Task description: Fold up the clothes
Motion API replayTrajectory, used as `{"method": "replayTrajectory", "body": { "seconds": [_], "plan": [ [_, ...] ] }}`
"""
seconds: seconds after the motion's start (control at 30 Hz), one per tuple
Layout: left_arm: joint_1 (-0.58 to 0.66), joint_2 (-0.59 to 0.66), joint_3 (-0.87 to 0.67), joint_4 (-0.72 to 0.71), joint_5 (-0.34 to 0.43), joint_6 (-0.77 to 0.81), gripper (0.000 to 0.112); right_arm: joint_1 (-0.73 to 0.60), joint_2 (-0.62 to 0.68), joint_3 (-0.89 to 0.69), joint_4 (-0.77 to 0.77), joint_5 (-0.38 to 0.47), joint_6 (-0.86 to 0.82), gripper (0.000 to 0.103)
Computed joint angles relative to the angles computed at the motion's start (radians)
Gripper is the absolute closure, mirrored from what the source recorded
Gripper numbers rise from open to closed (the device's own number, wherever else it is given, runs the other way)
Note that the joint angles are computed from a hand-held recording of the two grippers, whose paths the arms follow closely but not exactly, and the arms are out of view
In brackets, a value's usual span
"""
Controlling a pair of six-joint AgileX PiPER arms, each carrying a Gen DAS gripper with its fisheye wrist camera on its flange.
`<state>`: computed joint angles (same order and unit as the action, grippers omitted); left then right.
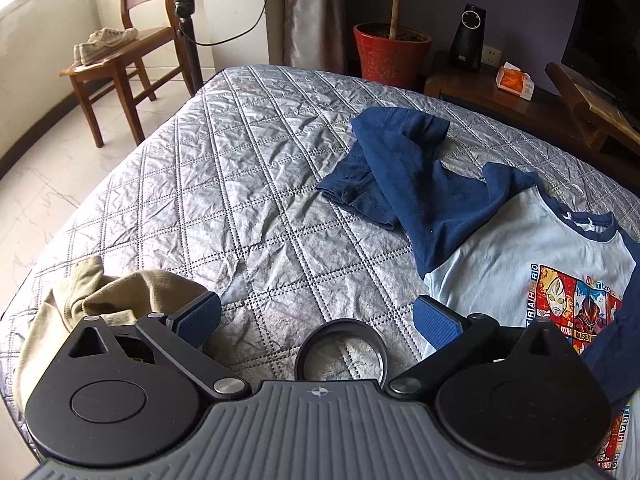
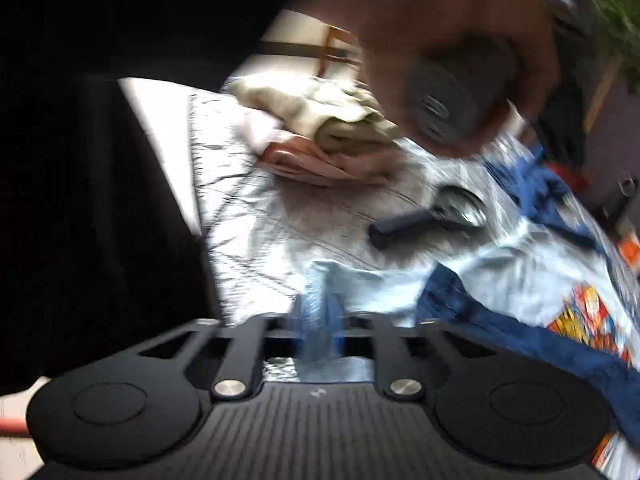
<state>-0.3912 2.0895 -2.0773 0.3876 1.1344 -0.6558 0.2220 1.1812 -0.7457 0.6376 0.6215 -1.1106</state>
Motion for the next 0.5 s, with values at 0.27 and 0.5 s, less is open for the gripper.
{"method": "replayTrajectory", "body": {
  "seconds": [0.27,0.5],
  "plan": [
    [0.004,-0.007,0.012,-0.003,-0.008,0.000,0.010,-0.093,0.035,-0.032,-0.109,-0.073,0.229,0.086],
    [0.003,-0.005,0.009,-0.001,-0.005,-0.001,0.010,-0.189,-0.021,0.004,0.201,0.052,-0.092,0.074]
  ]
}}
